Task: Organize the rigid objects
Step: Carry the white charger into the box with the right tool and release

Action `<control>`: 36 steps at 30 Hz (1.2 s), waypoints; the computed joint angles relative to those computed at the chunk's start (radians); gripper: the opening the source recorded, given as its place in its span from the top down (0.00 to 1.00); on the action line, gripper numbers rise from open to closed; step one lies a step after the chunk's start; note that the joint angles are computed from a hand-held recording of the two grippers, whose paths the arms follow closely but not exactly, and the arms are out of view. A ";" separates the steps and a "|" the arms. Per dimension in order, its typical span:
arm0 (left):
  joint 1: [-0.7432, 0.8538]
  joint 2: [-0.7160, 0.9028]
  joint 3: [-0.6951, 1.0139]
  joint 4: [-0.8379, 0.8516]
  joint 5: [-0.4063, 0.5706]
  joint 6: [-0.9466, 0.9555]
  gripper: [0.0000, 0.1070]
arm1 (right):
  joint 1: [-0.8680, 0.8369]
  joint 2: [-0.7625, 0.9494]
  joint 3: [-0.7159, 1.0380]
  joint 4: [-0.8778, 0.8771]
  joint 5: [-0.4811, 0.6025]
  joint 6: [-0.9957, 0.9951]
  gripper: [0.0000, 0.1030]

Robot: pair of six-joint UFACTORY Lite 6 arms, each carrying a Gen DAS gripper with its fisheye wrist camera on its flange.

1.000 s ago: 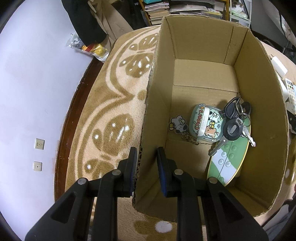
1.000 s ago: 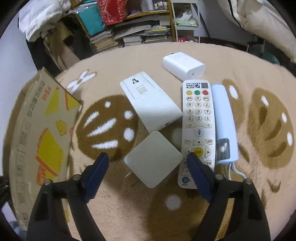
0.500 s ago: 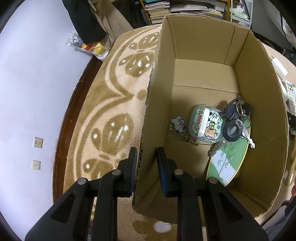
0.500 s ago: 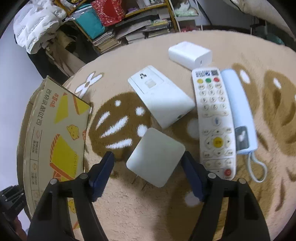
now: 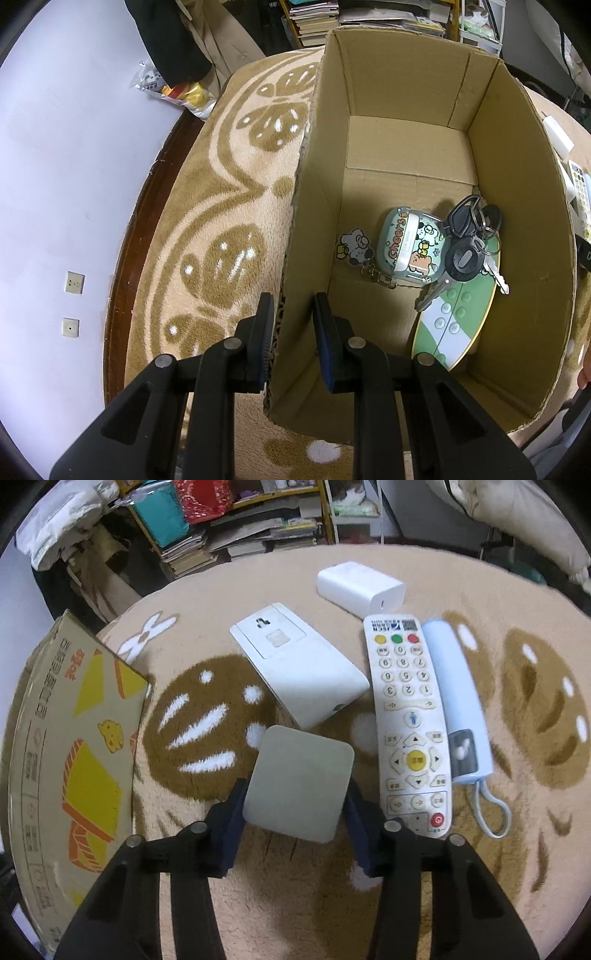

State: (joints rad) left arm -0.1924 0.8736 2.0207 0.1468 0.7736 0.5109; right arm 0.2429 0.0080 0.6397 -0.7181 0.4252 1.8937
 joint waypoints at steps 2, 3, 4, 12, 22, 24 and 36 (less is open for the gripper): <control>0.000 0.000 0.000 0.002 -0.001 0.000 0.80 | 0.022 -0.019 0.003 -0.012 0.019 0.026 0.49; 0.000 0.000 0.000 0.001 -0.001 0.001 0.80 | 0.032 -0.032 0.003 -0.017 0.030 0.037 0.49; 0.001 0.001 0.001 0.002 -0.002 0.002 0.80 | 0.041 -0.048 0.002 -0.026 0.039 0.053 0.49; 0.000 -0.002 -0.004 0.003 -0.004 0.000 0.80 | 0.114 -0.125 0.049 -0.072 0.127 0.093 0.49; -0.006 -0.029 -0.050 0.020 -0.029 -0.016 0.80 | 0.245 -0.139 0.231 -0.209 0.253 0.124 0.49; -0.006 -0.028 -0.050 0.019 -0.029 -0.016 0.80 | 0.275 -0.100 0.291 -0.216 0.281 0.104 0.49; -0.015 -0.054 -0.097 0.048 -0.057 -0.039 0.80 | 0.340 0.073 0.459 -0.238 0.227 0.021 0.49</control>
State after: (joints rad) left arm -0.2078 0.8197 1.9241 0.1951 0.7162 0.4724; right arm 0.5831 0.0810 1.0983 -0.9557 0.6525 1.9144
